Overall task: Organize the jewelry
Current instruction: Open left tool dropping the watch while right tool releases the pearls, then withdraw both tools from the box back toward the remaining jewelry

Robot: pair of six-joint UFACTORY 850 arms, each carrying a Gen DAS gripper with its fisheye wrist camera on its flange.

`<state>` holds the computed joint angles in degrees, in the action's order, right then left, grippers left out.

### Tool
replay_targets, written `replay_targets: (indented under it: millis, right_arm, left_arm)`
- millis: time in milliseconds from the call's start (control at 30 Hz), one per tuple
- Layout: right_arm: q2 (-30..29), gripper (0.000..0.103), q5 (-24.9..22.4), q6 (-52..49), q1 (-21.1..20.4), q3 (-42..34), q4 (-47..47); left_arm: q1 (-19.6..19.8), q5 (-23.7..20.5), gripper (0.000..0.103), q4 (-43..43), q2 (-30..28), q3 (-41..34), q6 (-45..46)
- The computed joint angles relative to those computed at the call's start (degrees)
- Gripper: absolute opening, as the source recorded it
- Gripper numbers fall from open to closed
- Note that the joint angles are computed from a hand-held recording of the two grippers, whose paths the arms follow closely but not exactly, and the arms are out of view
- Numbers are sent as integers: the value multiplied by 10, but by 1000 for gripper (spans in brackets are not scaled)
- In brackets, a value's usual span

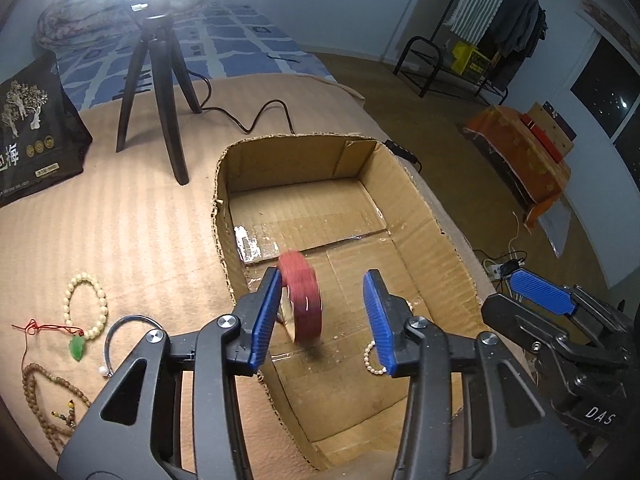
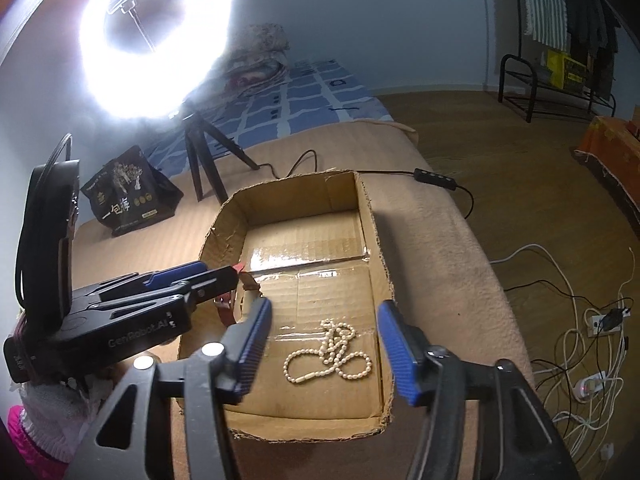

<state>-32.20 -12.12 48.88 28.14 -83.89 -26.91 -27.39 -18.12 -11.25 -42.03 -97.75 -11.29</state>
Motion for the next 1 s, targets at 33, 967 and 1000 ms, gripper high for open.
replay_targets:
  millis: [33, 967, 1000]
  right_arm:
    - [2, 66, 1, 16, 0, 2, -15]
    - [20, 101, 7, 352, 34, 14, -357]
    - [18, 101, 4, 343, 37, 10, -352]
  left_arm:
    - [0, 1, 43, 3, 2, 2, -2]
    - [26, 83, 43, 136, 150, 195, -143]
    - [30, 84, 43, 147, 160, 206, -153]
